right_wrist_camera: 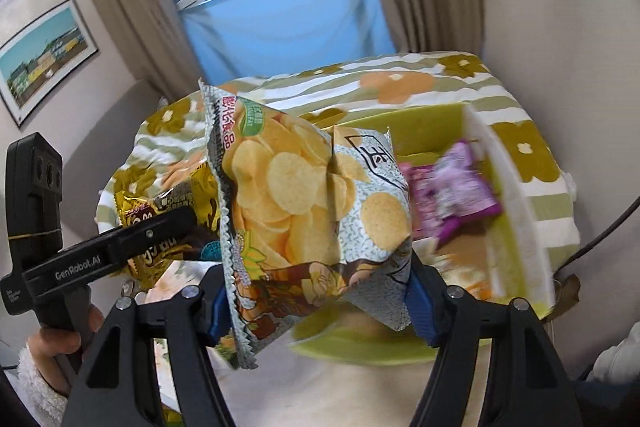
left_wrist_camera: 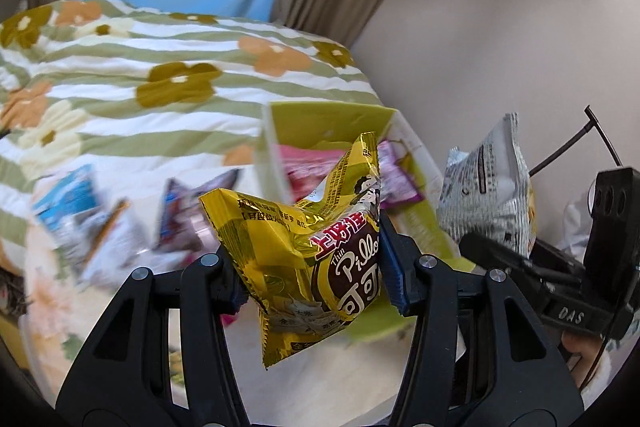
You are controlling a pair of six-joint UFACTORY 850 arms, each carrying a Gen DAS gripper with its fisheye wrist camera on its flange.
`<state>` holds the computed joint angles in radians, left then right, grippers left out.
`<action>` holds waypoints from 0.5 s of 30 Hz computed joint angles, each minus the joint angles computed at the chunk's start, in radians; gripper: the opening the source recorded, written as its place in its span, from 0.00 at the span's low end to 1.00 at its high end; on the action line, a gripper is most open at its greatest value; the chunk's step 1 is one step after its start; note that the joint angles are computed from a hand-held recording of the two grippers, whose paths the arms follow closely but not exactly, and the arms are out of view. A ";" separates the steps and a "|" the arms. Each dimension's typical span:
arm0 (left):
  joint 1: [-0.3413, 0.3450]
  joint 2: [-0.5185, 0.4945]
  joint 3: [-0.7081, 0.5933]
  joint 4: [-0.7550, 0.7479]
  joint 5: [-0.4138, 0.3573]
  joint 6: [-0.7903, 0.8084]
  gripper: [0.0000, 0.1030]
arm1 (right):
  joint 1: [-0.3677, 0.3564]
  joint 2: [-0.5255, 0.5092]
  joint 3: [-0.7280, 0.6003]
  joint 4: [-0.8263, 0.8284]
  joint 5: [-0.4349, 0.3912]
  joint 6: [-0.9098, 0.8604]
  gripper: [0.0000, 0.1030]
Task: Organize snacks
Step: 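Carry both bags over the box and release them inside with both tools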
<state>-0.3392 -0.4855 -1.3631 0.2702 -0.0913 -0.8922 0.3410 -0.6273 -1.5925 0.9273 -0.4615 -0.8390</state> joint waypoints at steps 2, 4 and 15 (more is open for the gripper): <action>-0.014 -0.075 -0.098 -0.055 -0.029 0.043 0.48 | -0.034 -0.029 -0.040 -0.004 -0.033 -0.007 0.64; -0.024 -0.165 -0.217 -0.171 -0.075 0.147 0.48 | -0.059 -0.058 -0.081 -0.020 -0.061 -0.004 0.64; -0.055 -0.483 -0.655 -0.218 -0.342 0.180 0.76 | -0.130 -0.169 -0.231 -0.077 -0.194 0.035 0.64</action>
<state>-0.3942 -0.9688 -2.0178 0.0519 -0.4330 -0.7119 0.2111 -0.7961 -1.8234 0.8501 -0.6553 -0.8039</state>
